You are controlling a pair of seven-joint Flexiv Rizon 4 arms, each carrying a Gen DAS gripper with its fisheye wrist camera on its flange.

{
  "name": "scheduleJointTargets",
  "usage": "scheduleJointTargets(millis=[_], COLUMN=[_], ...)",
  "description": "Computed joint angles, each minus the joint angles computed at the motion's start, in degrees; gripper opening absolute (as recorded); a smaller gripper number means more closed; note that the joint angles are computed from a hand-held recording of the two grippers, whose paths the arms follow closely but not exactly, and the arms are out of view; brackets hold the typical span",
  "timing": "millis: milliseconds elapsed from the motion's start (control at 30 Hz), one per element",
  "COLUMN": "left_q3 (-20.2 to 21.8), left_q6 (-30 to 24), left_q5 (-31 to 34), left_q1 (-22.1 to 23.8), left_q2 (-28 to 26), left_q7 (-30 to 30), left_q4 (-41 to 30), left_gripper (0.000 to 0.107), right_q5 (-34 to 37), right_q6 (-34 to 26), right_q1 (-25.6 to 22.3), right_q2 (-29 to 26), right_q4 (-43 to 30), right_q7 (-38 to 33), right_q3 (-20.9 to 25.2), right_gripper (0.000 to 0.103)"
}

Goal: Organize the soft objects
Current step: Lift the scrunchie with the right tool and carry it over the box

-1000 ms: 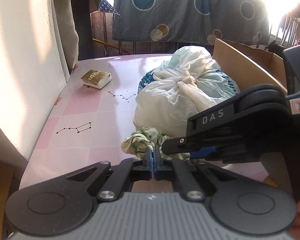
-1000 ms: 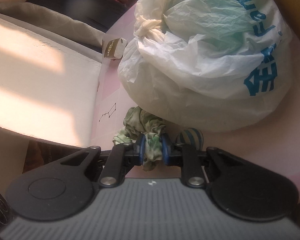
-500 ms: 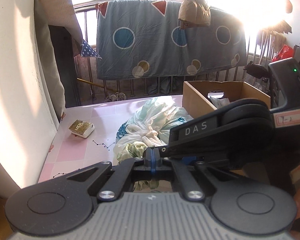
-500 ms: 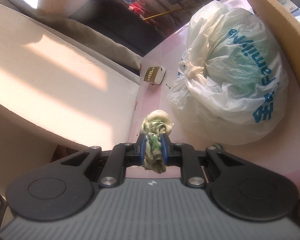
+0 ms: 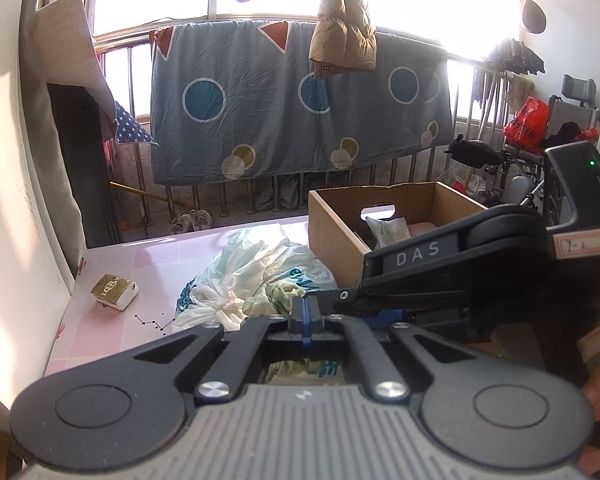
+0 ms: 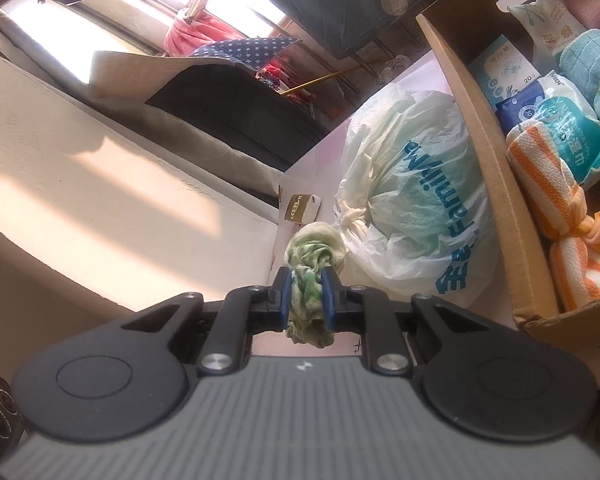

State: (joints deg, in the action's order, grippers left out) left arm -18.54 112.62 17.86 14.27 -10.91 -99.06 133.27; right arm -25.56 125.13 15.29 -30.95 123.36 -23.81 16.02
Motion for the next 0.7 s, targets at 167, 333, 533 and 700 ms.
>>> scheduleJointTargets(millis=[167, 333, 533, 700], left_q3=[-7.4, -15.6, -24.6, -23.4], left_q6=[-0.9, -2.6, -9.1, -17.6], left_q5=[2.2, 1.4, -3.1, -8.7], left_q1=[4.2, 6.3, 5.8, -1.6], left_q2=[-2.4, -8.6, -19.8, -28.1], left_q7=[-0.2, 3.3, 10.4, 17.0], left_q4=[-3.7, -9.9, -21.1, -33.4], left_gripper=[0.001, 0.001, 0.001, 0.001], right_q5=[2.6, 1.7, -7.1, -17.5], right_q6=[2.0, 2.6, 0.2, -1.3], right_q1=[0.0, -3.8, -13.5, -22.5], right_q2=[1.0, 3.5, 2.8, -1.5], right_q4=[1.2, 3.0, 0.1, -5.7], right_q7=[-0.2, 0.6, 6.1, 13.9], right_q3=[-1.2, -2.0, -2.0, -1.3], right_gripper=[0.015, 0.015, 0.015, 0.015])
